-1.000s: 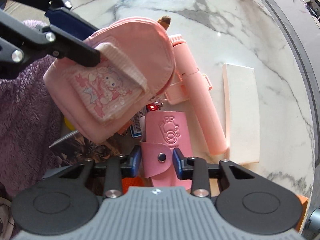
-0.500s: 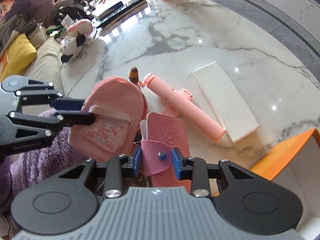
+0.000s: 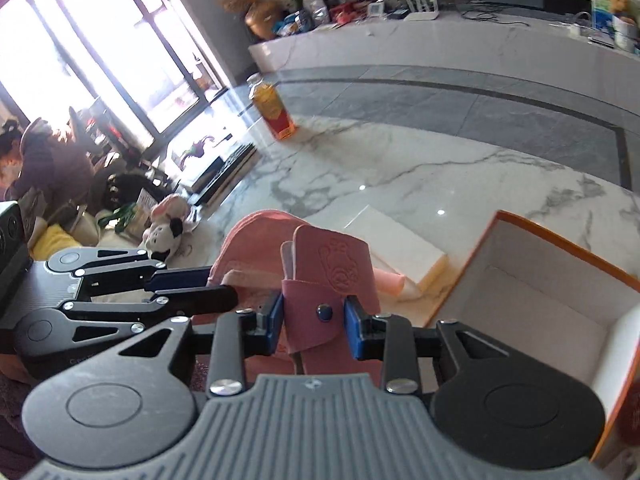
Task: Organize objects
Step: 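Carry the backpack and wallet with both tools into the orange box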
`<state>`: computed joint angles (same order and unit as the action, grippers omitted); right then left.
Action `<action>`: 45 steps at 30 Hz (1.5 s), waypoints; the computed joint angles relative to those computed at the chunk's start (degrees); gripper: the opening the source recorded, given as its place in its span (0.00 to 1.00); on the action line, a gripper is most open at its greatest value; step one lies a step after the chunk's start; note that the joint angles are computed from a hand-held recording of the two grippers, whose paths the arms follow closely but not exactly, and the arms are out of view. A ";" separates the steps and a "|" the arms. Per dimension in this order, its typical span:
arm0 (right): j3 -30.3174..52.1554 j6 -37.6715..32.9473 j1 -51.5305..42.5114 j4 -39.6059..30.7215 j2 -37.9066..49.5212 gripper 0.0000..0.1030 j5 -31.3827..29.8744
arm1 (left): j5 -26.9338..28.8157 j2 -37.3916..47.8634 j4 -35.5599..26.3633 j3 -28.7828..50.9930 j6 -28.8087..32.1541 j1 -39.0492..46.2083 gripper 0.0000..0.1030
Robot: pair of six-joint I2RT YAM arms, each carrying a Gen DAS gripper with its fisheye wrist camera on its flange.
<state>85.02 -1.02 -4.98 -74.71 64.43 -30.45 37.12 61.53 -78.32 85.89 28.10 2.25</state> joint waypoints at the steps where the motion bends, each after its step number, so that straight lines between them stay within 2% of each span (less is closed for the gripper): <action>1: -0.89 -1.06 -4.52 -1.89 -1.81 0.33 -2.35 | -1.71 -0.63 1.21 -0.59 -1.72 -3.38 0.19; 4: -5.02 -5.63 -17.87 -7.17 -5.52 0.33 -8.75 | -10.32 -2.04 5.61 -4.10 -6.86 -17.33 0.19; 9: -16.60 -15.89 -38.14 -14.89 -8.51 0.33 -17.27 | -23.21 -1.53 9.44 -9.65 -9.92 -34.03 0.19; 13: -25.87 -14.63 -42.10 -12.49 -10.72 0.33 -18.94 | -31.83 -1.40 12.08 -14.03 -9.50 -42.56 0.19; 16: -30.79 -9.51 -39.65 -7.64 -10.98 0.33 -19.36 | -35.51 -0.72 12.94 -15.92 -8.83 -45.65 0.19; 20: -35.58 -1.03 -33.20 0.86 -11.06 0.33 -18.03 | -36.60 0.97 12.85 -16.96 -8.74 -46.16 0.19; 28: -42.01 6.55 -27.55 8.69 -8.70 0.34 -17.81 | -38.26 2.47 12.59 -17.94 -8.85 -47.75 0.24; 36: -43.99 9.12 -27.54 10.38 -8.50 0.37 -17.55 | -32.17 3.48 11.35 -18.64 -7.46 -42.35 0.29; 39: -43.50 6.32 -29.47 8.89 -8.18 0.38 -17.24 | -28.23 4.01 10.29 -17.78 -7.46 -39.39 0.29; 41: -43.81 5.80 -30.60 8.43 -9.05 0.41 -17.26 | -24.87 4.07 8.99 -17.37 -7.13 -36.89 0.29; 42: -44.06 5.89 -31.25 8.31 -9.33 0.49 -17.98 | -23.84 3.97 8.58 -17.33 -6.86 -36.02 0.29; 45: -44.02 5.33 -32.91 7.29 -10.26 0.51 -19.59 | -22.06 2.64 8.34 -18.09 -6.11 -34.37 0.29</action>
<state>41.00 4.31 -37.89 -67.42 54.17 -50.04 15.05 64.17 -69.98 67.80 21.99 -32.11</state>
